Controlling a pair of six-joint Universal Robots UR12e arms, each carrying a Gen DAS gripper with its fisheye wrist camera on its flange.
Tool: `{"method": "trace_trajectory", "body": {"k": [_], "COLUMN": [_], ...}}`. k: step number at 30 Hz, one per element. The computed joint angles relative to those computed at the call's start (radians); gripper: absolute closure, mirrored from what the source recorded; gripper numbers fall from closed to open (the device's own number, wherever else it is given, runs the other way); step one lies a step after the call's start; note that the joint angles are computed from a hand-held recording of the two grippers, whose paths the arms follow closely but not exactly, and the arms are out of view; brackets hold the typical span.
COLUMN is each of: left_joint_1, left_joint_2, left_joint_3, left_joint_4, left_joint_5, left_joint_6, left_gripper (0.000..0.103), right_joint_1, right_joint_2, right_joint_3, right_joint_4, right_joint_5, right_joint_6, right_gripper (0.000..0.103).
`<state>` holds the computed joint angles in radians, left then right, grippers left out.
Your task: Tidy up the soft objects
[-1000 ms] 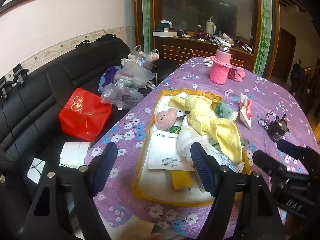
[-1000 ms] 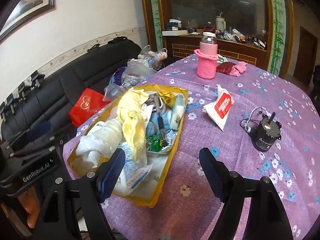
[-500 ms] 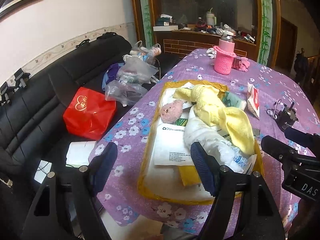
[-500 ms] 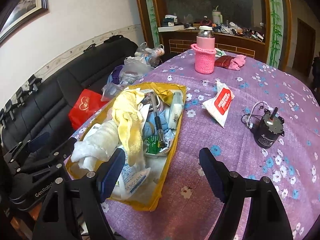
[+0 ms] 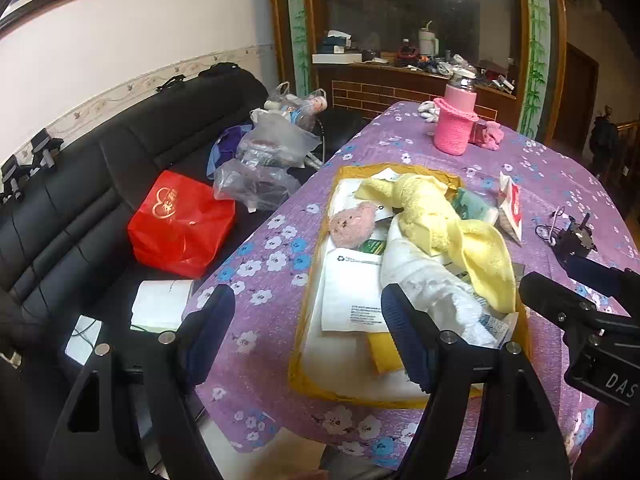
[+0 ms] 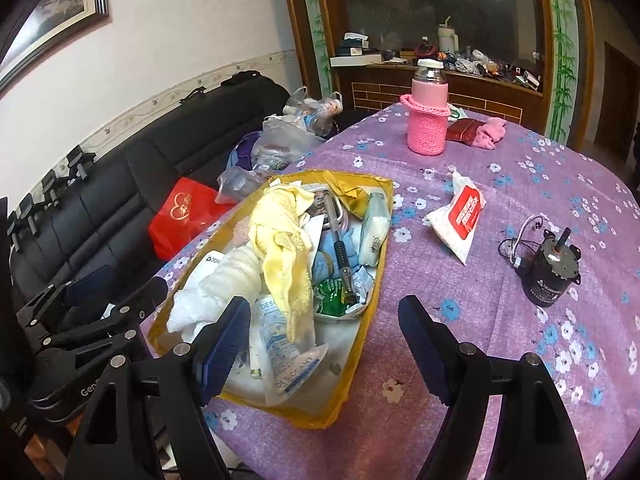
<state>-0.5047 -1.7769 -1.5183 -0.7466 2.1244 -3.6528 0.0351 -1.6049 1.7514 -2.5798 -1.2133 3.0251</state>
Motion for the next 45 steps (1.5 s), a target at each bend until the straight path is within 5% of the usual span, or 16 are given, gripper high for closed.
{"method": "trace_trajectory", "body": {"k": [45], "left_joint_1": [-0.027], "left_joint_2": [-0.01], "left_joint_3": [0.022], "left_joint_4": [-0.025], "left_joint_5": [0.036], "left_joint_6": [0.026], "left_gripper": [0.027], "right_joint_1": [-0.003], "right_joint_2": [-0.019], "right_joint_3": [0.01], "right_joint_4": [-0.006], "right_joint_5": [-0.001], "right_joint_6": [-0.002], "right_gripper": [0.026]}}
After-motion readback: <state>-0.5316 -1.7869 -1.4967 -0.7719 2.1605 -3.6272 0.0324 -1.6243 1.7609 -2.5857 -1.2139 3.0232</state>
